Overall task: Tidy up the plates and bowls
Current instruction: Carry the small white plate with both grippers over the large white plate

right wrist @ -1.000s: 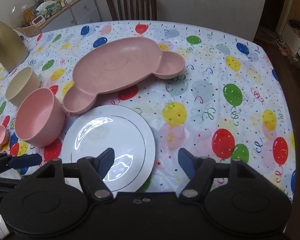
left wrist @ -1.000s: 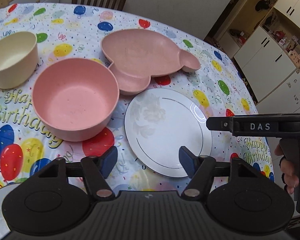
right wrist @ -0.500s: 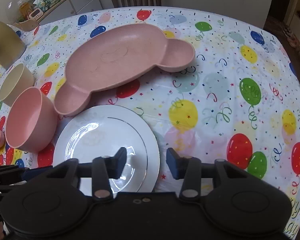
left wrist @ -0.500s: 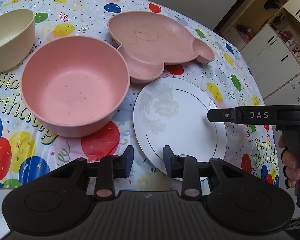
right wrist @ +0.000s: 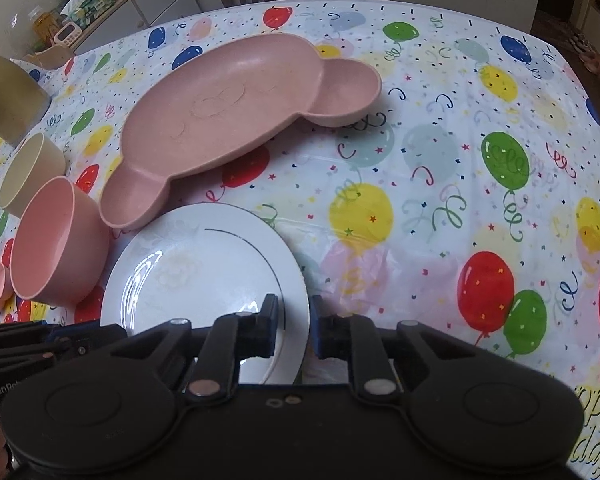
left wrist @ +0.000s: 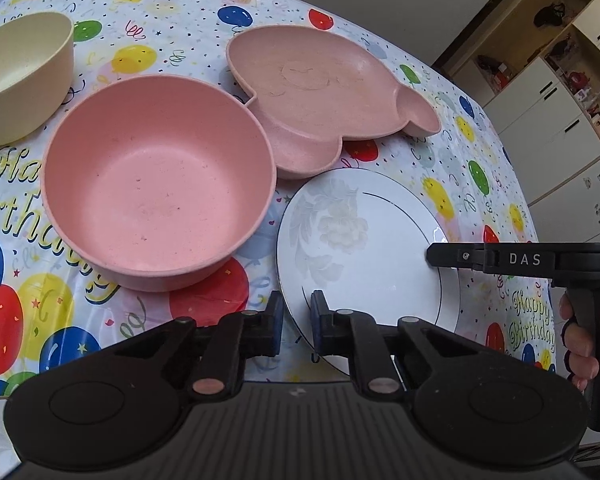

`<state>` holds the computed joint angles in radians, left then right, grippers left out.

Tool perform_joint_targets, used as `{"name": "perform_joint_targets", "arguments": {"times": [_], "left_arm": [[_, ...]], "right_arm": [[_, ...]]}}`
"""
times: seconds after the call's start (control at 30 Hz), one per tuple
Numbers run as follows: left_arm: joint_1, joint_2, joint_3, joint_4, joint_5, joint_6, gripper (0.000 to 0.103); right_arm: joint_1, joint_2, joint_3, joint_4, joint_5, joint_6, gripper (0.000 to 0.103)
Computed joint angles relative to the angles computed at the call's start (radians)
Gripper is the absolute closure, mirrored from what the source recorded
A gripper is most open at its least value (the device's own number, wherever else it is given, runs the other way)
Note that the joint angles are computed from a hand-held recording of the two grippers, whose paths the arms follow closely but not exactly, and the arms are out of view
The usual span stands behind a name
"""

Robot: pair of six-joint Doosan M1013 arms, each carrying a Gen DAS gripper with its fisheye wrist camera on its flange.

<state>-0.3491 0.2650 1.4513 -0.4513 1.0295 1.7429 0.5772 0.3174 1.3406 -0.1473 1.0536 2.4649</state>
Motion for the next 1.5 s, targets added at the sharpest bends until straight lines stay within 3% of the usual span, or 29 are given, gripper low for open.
{"name": "perform_joint_targets", "arguments": {"times": [0.37, 0.77, 0.93, 1.07, 1.2, 1.5], "left_arm": [[0.009, -0.037, 0.025, -0.014, 0.021, 0.05, 0.089], [0.0, -0.075, 0.069, 0.034, 0.03, 0.04, 0.089], [-0.005, -0.074, 0.075, 0.048, 0.03, 0.027, 0.09], [-0.003, -0.066, 0.067, 0.044, 0.034, 0.029, 0.09], [0.001, -0.056, 0.054, 0.039, 0.042, 0.031, 0.09], [0.001, -0.056, 0.044, 0.053, 0.063, 0.041, 0.09]], "right_arm": [[0.035, -0.025, 0.012, -0.028, 0.041, 0.034, 0.1], [0.061, -0.088, 0.107, 0.016, -0.047, 0.089, 0.1], [0.065, -0.085, 0.113, 0.013, -0.048, 0.109, 0.083], [0.058, -0.086, 0.122, 0.023, -0.072, 0.123, 0.083], [0.049, -0.083, 0.12, 0.048, -0.085, 0.097, 0.091], [0.058, -0.083, 0.109, 0.037, -0.073, 0.101, 0.093]]}}
